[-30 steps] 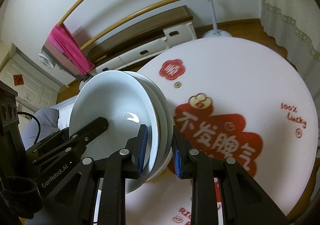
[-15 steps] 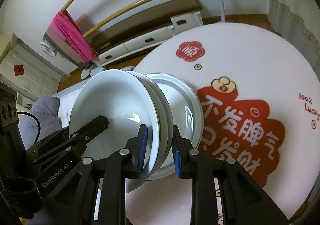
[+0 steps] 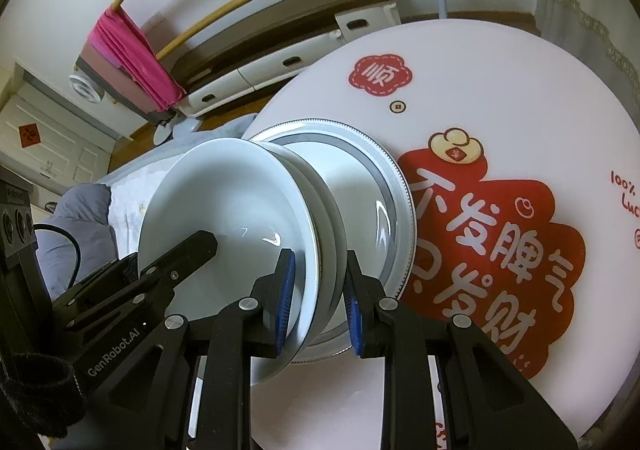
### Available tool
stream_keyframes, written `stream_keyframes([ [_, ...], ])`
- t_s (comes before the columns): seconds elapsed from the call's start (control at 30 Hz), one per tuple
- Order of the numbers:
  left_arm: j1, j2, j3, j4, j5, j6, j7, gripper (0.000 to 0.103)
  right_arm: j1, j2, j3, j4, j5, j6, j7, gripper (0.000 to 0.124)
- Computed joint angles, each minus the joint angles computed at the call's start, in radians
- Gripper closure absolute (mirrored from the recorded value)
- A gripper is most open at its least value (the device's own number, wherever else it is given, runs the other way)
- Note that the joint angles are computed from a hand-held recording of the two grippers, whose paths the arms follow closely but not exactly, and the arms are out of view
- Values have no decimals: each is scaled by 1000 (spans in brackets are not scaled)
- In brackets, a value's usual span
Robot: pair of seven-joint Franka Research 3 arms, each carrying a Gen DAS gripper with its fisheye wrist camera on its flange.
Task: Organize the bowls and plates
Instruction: 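Carry the bowl stack with both grippers over the grey-rimmed plate stack, then lower the bowls onto the plates and open both grippers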
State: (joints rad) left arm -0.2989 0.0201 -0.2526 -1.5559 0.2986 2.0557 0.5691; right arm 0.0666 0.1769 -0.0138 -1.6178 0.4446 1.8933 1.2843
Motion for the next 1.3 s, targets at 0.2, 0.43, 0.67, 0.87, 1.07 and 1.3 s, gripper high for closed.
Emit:
stream_keyframes([
  [0.2, 3, 3, 2, -7, -12, 6, 0, 77, 4, 23, 2, 26, -13, -17, 10, 100],
  [0.43, 4, 8, 4, -10, -12, 13, -6, 76, 6, 42, 4, 44, -23, -25, 12, 100],
  [0.67, 11, 5, 8, -16, -34, 22, -7, 76, 9, 68, 6, 81, -38, -47, 24, 100],
  [0.87, 20, -3, 12, -34, -54, 41, -11, 75, 14, 83, 9, 110, -53, -64, 34, 99],
  [1.07, 25, -2, 12, -31, -53, 34, -19, 75, 18, 92, 10, 127, -61, -68, 47, 98],
  [1.3, 14, 8, 6, -8, 6, 9, -64, 73, 23, 90, 13, 128, -68, -56, 46, 96],
])
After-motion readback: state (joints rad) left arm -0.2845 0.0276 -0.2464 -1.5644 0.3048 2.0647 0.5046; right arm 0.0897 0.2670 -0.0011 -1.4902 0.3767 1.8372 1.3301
